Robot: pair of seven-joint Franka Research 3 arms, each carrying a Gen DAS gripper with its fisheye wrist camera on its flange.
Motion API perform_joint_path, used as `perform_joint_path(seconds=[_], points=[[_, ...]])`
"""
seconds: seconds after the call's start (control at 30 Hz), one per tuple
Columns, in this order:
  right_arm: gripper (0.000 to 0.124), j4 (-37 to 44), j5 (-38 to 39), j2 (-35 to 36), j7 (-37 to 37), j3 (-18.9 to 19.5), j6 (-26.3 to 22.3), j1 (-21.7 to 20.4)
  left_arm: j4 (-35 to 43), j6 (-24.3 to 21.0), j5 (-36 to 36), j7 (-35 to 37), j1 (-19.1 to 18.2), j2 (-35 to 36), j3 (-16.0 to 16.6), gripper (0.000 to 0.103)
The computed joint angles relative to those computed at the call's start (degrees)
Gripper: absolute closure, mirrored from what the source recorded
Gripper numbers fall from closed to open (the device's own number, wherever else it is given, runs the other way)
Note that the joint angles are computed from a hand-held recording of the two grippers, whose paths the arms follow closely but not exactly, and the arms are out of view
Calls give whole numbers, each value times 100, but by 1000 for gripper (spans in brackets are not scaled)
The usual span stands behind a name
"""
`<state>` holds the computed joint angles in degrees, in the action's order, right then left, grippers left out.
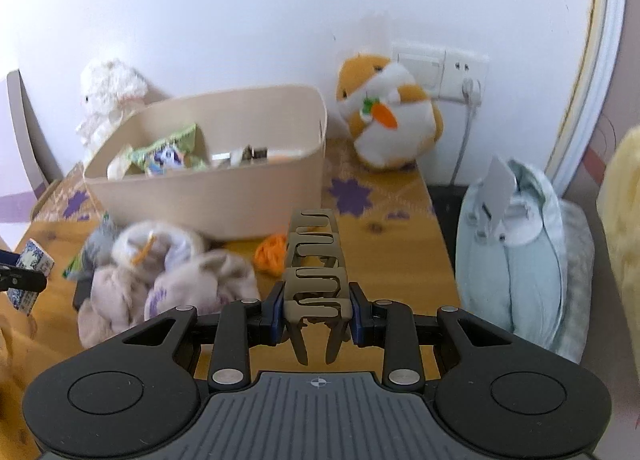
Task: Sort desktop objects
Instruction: 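Carry the tissue pack and claw clip to the basket and release both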
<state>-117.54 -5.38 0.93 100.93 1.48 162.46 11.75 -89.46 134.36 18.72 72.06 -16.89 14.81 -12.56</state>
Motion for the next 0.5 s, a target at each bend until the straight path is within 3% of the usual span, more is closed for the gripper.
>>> perform_joint_path(seconds=[0.27,0.5], points=[[96,921,99,610,-250,-80,213,108,1286,-59,274,107,-129,738,127,56],[96,1768,218,1210,-234,-277,336,345,3038,-415,316,134,-439,1810,321,56]])
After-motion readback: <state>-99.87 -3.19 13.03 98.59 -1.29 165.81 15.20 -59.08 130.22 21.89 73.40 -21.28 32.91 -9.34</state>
